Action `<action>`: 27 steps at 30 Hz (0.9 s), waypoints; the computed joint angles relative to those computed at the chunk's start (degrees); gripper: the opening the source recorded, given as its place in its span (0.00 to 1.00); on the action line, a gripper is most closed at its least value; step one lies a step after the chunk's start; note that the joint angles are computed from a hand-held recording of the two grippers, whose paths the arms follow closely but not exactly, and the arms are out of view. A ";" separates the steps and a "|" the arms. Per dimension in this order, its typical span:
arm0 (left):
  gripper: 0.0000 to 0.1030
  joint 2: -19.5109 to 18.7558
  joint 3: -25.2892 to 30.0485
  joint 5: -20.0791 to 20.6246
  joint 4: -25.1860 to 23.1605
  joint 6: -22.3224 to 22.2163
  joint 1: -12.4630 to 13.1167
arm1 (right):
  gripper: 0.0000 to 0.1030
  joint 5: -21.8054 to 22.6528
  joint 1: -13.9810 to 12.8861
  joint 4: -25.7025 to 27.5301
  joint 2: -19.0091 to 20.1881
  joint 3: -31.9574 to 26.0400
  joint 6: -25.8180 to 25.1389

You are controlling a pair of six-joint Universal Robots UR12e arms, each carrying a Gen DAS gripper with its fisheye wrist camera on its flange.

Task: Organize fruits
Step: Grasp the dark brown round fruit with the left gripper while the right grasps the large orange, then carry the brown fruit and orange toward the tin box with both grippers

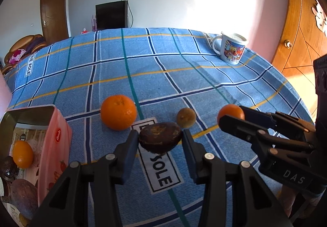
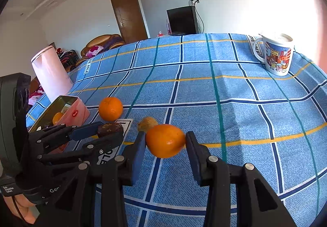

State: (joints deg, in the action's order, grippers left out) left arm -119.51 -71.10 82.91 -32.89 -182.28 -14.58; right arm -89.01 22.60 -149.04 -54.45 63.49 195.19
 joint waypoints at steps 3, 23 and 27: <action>0.44 0.38 -0.89 0.34 2.37 -0.39 0.01 | 0.41 -0.41 0.17 -2.11 -0.29 0.71 -0.53; 0.44 1.91 -5.25 4.72 15.35 -0.25 -0.71 | 0.41 -0.75 0.63 -12.69 -1.43 4.11 -3.20; 0.44 2.07 -5.74 5.01 16.60 -0.51 -0.67 | 0.41 -1.14 0.80 -13.98 -1.54 4.43 -3.67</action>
State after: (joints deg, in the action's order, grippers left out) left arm -117.44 -76.84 87.92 -16.29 -182.79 -15.25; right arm -90.15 23.39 -163.02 -55.99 67.92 191.53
